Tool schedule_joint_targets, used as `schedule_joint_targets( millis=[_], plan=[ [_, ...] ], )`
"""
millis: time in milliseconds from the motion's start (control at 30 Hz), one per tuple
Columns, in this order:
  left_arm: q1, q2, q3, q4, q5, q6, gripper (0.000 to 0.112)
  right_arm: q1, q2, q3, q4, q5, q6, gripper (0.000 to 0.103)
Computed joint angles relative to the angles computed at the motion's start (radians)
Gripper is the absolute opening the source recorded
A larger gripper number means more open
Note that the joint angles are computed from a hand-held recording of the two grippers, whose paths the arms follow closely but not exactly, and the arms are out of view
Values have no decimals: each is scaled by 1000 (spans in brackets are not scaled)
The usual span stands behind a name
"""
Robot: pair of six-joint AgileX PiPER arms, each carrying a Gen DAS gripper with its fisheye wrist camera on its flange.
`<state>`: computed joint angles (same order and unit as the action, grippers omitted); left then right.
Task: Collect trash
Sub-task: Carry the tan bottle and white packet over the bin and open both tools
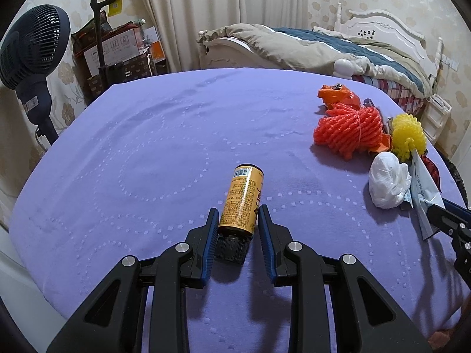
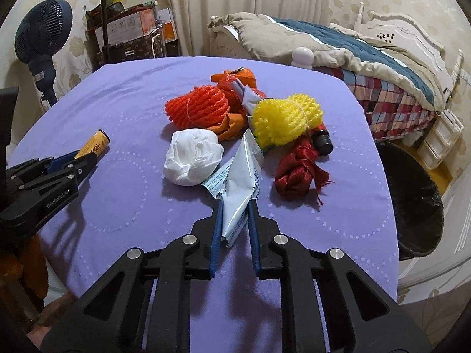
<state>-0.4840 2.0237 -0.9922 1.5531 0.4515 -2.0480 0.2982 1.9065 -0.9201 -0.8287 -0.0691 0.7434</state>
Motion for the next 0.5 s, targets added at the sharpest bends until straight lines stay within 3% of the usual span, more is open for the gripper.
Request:
schedule_joint_targets(
  millis=[167, 333, 500],
  plan=[
    [-9, -7, 1, -1, 9, -1, 28, -11, -32, 22, 65, -20, -66, 16],
    [-17, -21, -5, -1, 7, 1, 28, -16, -72, 51, 243, -43, -252, 16],
    [-31, -23, -45, -46, -3, 56, 28, -51, -95, 52, 184, -53, -192, 16]
  ],
)
